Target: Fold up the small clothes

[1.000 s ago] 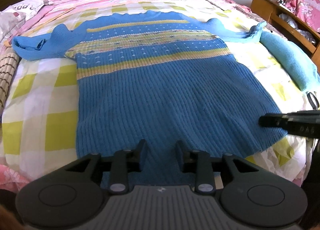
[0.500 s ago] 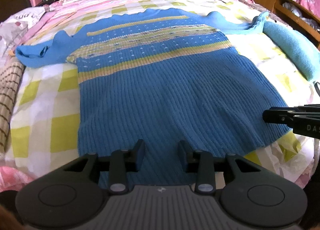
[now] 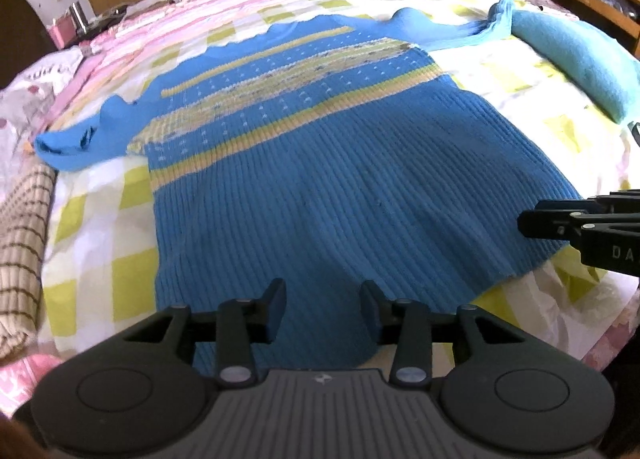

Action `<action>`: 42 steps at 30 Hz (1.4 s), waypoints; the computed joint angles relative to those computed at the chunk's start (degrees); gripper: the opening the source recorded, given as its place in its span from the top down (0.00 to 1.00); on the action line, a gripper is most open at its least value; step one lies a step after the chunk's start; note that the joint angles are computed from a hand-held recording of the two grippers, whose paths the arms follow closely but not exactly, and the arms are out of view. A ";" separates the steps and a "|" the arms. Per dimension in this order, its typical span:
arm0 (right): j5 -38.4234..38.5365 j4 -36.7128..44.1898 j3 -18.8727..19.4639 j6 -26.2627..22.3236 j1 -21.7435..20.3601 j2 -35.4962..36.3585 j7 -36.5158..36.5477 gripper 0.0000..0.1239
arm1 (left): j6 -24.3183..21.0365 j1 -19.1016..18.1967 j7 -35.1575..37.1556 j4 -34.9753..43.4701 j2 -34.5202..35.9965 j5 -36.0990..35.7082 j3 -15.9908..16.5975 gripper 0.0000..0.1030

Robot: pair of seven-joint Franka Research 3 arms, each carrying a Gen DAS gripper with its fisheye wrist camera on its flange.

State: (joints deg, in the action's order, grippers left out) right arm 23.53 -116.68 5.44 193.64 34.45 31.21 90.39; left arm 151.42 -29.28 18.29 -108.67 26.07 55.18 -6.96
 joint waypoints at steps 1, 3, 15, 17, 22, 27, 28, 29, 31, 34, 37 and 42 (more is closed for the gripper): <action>-0.10 -0.13 0.43 0.57 -0.48 0.01 0.05 0.82 | -0.47 -0.12 0.55 0.54 0.18 0.02 -0.06 0.53; -0.18 -0.49 1.28 1.48 -1.42 -0.05 0.26 0.82 | -1.30 -0.44 1.77 1.89 0.75 0.34 -0.05 0.52; 4.48 2.50 -7.00 -1.12 6.17 0.72 0.51 0.78 | 1.57 -0.80 7.28 9.12 6.07 -0.15 1.28 0.46; 5.16 3.75 -10.03 -2.31 8.91 1.25 0.70 0.78 | 3.06 -0.64 7.78 9.68 6.65 -0.78 1.71 0.45; 4.77 7.70 -17.91 -6.18 15.08 3.32 3.70 0.77 | 7.12 -0.22 8.63 11.55 8.47 -2.23 3.12 0.45; 1.02 12.59 -24.74 -11.11 19.68 6.47 8.81 0.76 | 10.34 0.06 9.02 13.21 10.20 -4.17 4.69 0.45; 0.16 13.54 -25.68 -12.09 20.21 7.07 9.78 0.76 | 10.91 0.20 9.27 13.49 10.54 -4.65 4.90 0.44; -0.72 14.42 -26.41 -12.99 20.58 7.61 10.69 0.76 | 11.27 0.33 9.61 13.89 10.94 -5.26 5.04 0.44; -2.64 16.48 -28.13 -15.11 21.50 8.93 12.63 0.76 | 11.98 0.54 10.25 14.72 11.76 -6.51 5.36 0.44; -5.38 19.50 -29.55 -17.83 21.93 10.75 15.24 0.75 | 13.25 0.81 11.16 15.90 12.95 -8.26 5.90 0.44; -8.00 22.50 -29.93 -20.06 21.62 12.39 17.41 0.75 | 14.63 1.08 11.85 16.65 13.91 -10.08 6.37 0.43; -12.17 26.81 -29.46 -22.75 20.34 14.57 20.28 0.75 | 15.89 1.10 12.61 16.88 14.66 -12.51 7.20 0.43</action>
State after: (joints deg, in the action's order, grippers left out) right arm 11.36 -89.87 -24.03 170.89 54.79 45.78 110.66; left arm 167.31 -28.18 30.91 -91.79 40.72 42.66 0.24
